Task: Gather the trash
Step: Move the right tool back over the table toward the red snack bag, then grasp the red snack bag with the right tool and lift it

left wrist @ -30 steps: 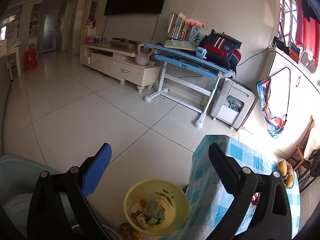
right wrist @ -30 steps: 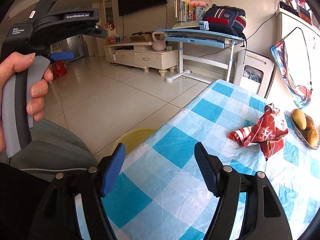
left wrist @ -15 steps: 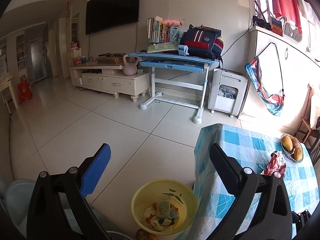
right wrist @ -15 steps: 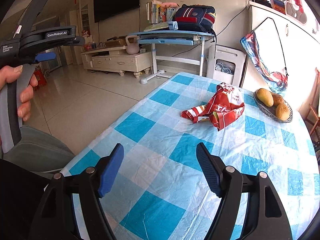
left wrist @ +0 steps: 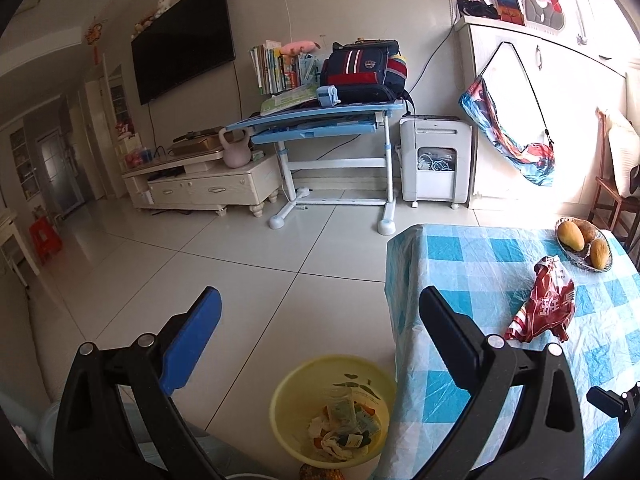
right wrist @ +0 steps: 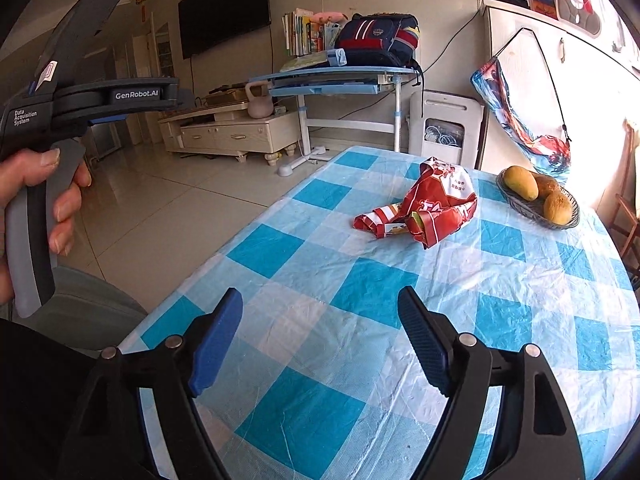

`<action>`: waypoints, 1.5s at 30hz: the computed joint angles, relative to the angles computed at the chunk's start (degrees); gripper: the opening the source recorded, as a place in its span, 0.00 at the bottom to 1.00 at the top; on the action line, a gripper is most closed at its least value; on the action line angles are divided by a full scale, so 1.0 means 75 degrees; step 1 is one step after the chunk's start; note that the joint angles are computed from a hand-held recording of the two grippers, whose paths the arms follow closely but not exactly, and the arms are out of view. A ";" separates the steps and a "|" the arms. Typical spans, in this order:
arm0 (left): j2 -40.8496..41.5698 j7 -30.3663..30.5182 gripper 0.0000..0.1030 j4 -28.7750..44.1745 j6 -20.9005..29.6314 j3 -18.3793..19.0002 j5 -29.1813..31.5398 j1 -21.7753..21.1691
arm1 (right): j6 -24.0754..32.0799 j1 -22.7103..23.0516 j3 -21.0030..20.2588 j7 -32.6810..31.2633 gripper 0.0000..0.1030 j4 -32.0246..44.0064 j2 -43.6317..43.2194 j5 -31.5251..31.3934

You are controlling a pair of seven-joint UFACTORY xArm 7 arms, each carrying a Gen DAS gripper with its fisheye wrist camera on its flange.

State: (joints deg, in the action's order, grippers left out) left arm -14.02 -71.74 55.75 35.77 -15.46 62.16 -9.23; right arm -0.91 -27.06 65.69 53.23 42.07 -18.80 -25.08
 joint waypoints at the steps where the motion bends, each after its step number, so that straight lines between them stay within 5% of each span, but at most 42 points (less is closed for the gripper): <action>1: 0.0032 0.0038 0.93 0.0029 0.0020 -0.0025 0.0026 -0.0016 | 0.0006 -0.0004 0.0009 -0.0001 0.75 0.0007 0.0018 -0.0005; 15: 0.0321 0.0418 0.93 0.0244 0.0204 -0.0001 0.0190 -0.0365 | 0.0141 0.0280 -0.0252 0.0084 0.80 0.0035 0.0278 -0.0228; 23: 0.0446 0.0657 0.93 0.0311 0.0220 0.0047 0.0067 -0.0483 | 0.0311 0.2167 -0.2650 0.0198 0.81 -0.0099 0.1033 0.0277; 26: 0.0556 0.0757 0.93 0.0412 0.0294 0.0056 0.0051 -0.0548 | 0.1022 0.2188 -0.2976 0.0196 0.81 0.0505 0.1458 -0.0122; 30: 0.0643 0.0901 0.93 0.0489 0.0356 0.0090 0.0034 -0.0647 | 0.1899 0.1814 -0.2919 0.1319 0.81 0.1731 0.2517 -0.1980; 38: 0.0668 0.1006 0.93 0.0532 0.0279 0.0247 -0.0143 -0.0657 | 0.3778 0.3153 -0.3932 0.1700 0.81 0.3838 0.4610 -0.2841; 40: 0.0679 0.1009 0.93 0.0550 0.0235 0.0284 -0.0238 -0.0623 | 0.3752 0.3375 -0.4143 0.1672 0.65 0.3894 0.4740 -0.2821; 45: 0.0676 0.1013 0.93 0.0547 0.0069 0.0358 -0.0515 -0.0530 | 0.2689 0.3623 -0.4717 0.2079 0.55 0.2987 0.4105 -0.2839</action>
